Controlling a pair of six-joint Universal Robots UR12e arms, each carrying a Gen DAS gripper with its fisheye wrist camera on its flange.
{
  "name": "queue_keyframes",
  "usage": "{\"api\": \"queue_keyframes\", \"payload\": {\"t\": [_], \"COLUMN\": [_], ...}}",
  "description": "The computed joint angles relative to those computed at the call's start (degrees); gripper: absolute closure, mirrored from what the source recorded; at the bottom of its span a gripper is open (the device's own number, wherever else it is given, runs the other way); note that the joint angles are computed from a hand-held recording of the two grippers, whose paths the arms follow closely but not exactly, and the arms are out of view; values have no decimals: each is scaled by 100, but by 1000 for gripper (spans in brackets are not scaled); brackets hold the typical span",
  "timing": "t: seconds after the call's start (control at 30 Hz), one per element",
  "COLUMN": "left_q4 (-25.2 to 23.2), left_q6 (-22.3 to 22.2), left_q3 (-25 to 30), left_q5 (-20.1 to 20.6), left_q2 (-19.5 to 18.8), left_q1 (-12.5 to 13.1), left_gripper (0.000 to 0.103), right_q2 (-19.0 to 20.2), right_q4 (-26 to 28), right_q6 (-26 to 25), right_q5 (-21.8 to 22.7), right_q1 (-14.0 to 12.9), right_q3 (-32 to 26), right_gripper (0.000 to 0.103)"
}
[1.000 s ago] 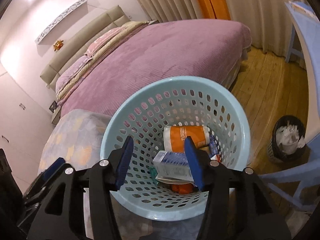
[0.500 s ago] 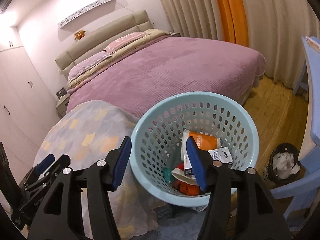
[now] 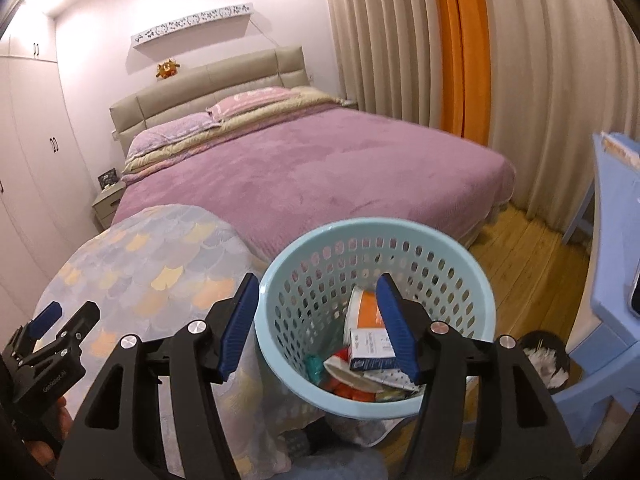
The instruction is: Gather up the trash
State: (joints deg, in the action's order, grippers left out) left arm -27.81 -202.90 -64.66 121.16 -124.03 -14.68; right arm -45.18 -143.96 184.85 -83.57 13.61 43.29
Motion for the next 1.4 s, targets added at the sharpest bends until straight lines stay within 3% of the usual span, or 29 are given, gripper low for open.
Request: {"api": "queue_keyframes", "payload": {"t": [0.1, 0.3, 0.7, 1.13, 1.4], "left_q4": [124, 465, 496, 480, 587], "left_q6": [40, -63, -28, -82, -67], "left_q3": [-53, -271, -362, -349, -381], "left_q5": [167, -11, -289, -167, -85], "left_q2": [-34, 10, 48, 36, 49], "left_q1": [20, 77, 111, 96, 87], "left_gripper": [12, 12, 11, 8, 8], "right_q2": [-31, -20, 47, 113, 96], "right_q4": [-361, -689, -789, -428, -541], "right_q6": [-46, 8, -31, -98, -98], "right_q5": [-274, -426, -639, -605, -729], "right_q1": [46, 46, 100, 149, 171], "right_q3": [142, 208, 165, 5, 51], "right_gripper": [45, 45, 45, 44, 43]}}
